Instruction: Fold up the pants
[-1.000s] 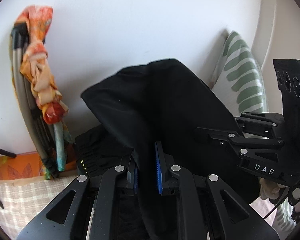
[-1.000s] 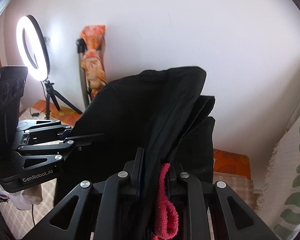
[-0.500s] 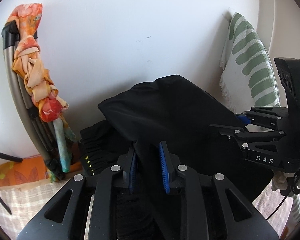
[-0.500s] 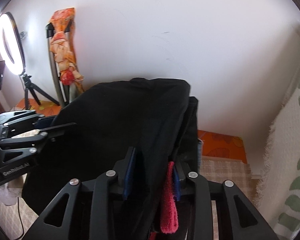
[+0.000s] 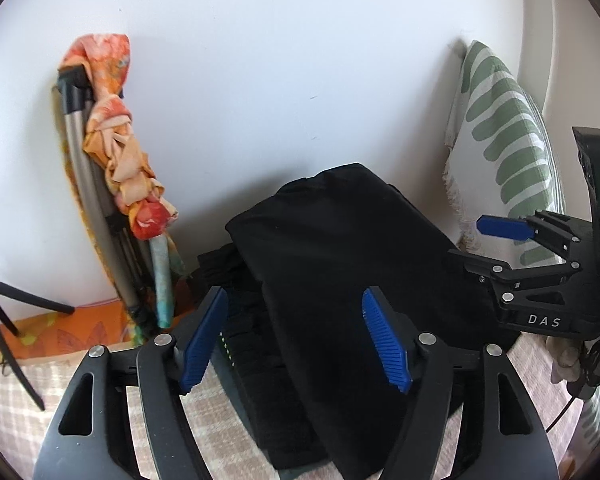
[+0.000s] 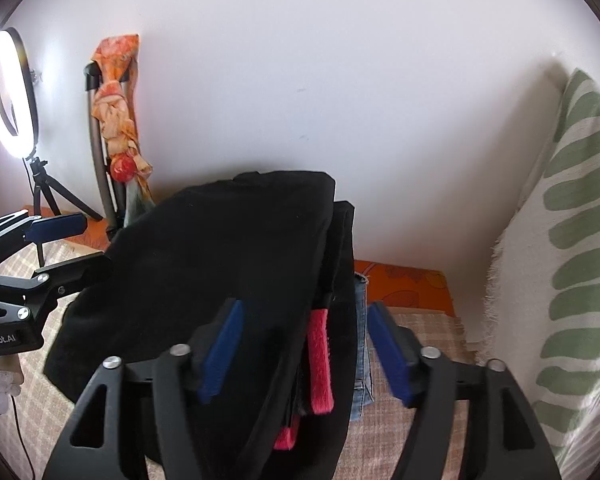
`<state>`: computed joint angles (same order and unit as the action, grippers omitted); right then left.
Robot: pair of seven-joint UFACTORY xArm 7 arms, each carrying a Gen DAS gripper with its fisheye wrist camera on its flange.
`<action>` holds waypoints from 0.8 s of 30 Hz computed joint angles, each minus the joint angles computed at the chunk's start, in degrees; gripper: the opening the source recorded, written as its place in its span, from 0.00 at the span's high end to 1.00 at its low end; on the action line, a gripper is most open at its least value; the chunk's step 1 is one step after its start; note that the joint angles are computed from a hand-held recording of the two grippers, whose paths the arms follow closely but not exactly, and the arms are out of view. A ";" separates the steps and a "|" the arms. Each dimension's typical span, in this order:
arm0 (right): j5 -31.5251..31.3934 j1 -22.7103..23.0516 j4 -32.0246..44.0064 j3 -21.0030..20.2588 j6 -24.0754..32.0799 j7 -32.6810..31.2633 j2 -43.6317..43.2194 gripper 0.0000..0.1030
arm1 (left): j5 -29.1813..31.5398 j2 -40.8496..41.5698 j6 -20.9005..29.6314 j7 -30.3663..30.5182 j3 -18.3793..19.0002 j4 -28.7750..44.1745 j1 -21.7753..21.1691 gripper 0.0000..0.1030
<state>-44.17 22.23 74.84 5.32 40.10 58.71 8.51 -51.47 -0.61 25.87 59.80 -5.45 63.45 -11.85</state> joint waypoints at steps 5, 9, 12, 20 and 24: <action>-2.07 0.55 -2.09 1.09 1.01 4.09 -3.44 0.19 | -1.87 -3.82 0.38 2.56 1.02 -3.08 -0.39 0.25; -3.86 0.77 -2.77 2.73 3.10 6.89 -5.72 0.12 | -3.65 -7.16 2.13 4.63 3.01 -5.37 -0.81 0.22; -5.21 1.09 -3.40 4.13 4.50 9.13 -7.26 0.02 | -4.19 -9.45 4.47 5.10 4.75 -6.78 -0.72 0.22; -6.44 2.59 -4.61 7.83 7.90 15.32 -9.76 0.00 | -3.19 -17.51 8.82 7.25 9.14 -11.59 -0.45 0.21; -7.74 4.30 -3.82 9.78 11.13 18.27 -10.30 0.00 | -2.45 -21.37 10.78 8.15 11.77 -13.76 -0.29 0.21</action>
<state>-51.92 26.53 71.02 15.10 51.23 76.99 -1.79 -53.93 -21.99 36.65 67.96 6.31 49.70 -12.14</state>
